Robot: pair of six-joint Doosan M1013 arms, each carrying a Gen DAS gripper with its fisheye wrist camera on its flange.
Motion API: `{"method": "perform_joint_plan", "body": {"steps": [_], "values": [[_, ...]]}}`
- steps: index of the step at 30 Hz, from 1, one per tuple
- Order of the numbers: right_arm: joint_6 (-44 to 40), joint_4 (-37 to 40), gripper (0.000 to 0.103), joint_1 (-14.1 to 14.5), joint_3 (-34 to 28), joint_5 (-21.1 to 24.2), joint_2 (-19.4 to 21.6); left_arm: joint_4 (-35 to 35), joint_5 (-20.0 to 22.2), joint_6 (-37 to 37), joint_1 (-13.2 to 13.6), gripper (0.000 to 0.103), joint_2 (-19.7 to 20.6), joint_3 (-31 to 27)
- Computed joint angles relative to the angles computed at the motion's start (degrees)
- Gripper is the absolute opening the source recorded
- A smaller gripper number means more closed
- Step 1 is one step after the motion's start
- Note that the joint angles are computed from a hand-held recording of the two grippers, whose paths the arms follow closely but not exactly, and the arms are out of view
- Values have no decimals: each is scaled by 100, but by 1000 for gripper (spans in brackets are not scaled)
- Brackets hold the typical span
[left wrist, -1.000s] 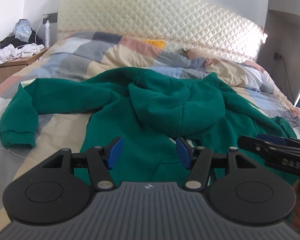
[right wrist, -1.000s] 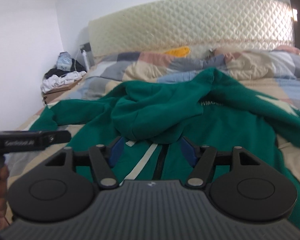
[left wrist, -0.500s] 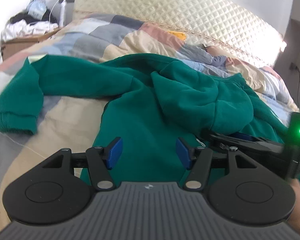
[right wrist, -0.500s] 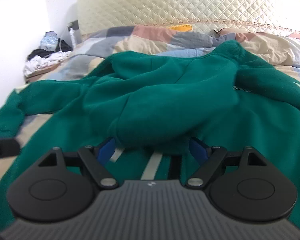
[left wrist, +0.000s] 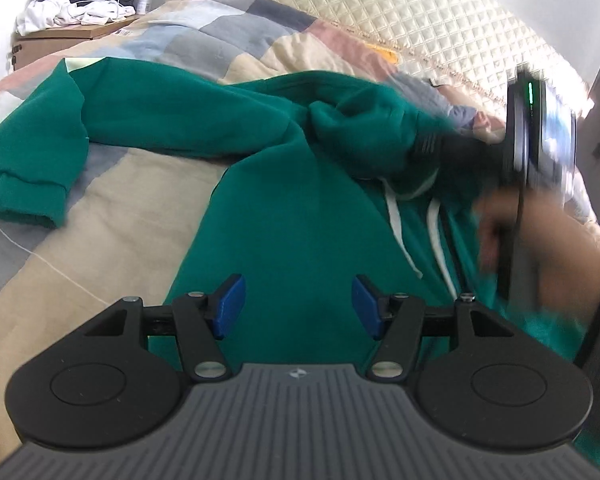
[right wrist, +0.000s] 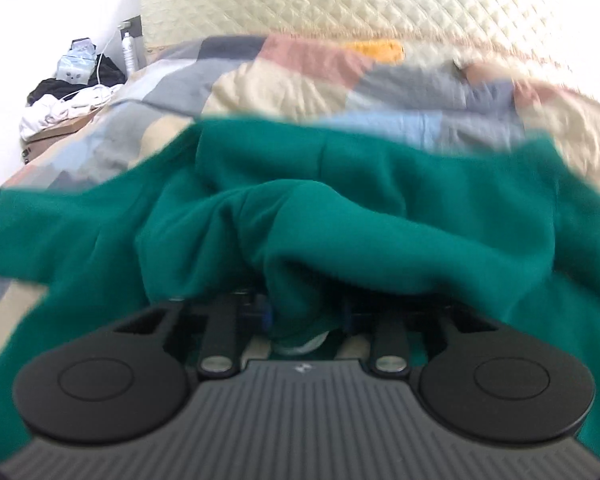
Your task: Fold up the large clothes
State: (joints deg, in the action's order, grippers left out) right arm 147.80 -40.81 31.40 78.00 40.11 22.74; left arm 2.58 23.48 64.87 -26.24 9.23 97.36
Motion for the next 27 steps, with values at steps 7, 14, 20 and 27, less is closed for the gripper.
{"method": "perform_joint_plan", "body": {"steps": [7,14,20,27], "values": [[176,-1205,26,-338,-1163,-81,490,258,-137,-344,44,64,187,-87],[546,-1718,27,-633,-1936,232,1209,248,-186,-470,110,64,486,-209],[1183,-1932,40,-750,-1297,-93,1322,910,-478,-1122,48,66,546,-172],[2569,-2372,71,-763,-558,-712,861,572,-459,-842,82,66,550,-194]]}}
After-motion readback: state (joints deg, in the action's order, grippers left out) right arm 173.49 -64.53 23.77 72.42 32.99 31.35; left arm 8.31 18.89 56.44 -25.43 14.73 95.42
